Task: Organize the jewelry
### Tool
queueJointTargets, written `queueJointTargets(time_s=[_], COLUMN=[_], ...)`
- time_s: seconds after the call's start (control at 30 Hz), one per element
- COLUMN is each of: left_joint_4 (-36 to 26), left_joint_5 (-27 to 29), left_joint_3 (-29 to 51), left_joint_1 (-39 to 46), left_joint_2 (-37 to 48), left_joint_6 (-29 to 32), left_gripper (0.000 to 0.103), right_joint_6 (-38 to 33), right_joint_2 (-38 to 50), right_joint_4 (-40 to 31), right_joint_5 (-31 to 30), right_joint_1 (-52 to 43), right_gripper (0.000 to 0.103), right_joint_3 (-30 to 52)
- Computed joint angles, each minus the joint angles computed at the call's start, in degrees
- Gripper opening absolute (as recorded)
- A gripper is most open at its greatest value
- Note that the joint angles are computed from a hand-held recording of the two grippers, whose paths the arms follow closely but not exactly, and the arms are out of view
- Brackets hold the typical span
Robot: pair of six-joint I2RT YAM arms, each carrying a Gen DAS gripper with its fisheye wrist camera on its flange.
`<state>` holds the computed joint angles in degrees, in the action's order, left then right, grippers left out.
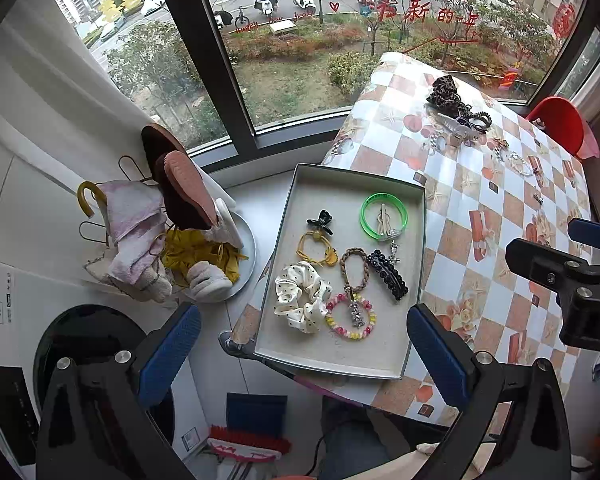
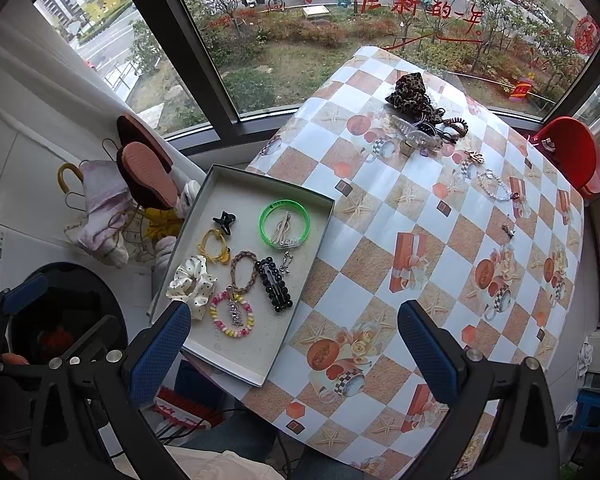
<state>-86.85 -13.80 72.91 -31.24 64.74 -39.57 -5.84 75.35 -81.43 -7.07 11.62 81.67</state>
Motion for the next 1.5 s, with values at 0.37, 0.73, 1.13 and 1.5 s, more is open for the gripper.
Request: queueJointTargets(time_s=[0.37,0.73,1.13,1.5], left_joint_4=[0.09,0.21,0.38,0.27], left_joint_5=[0.11,0.19,0.24,0.31], left_joint_3=[0.2,-0.36,-0.12,0.31], left_joint_1=[0.12,0.13,0.38,0.76], left_joint_2=[0.36,0.05,0.4,0.76], left_joint_6=[0.15,0.17,0.48,0.86], left_gripper=[0.103,0.103,0.103,0.103], right_joint_6=[-0.23,-0.21,-0.23,-0.22], right_joint_2=[0.34,0.48,0.72,0.76], right_joint_4=[-0.11,-0.08,-0.11,-0.1], right_joint_5=[-0.04,-0.03,-0.05,-0.07], right_joint_1=[-0.21,-0.21,-0.26,-0.2], right_gripper=[0.103,0.103,0.103,0.103], right_joint_3=[0.33,0.37,0.57,0.49])
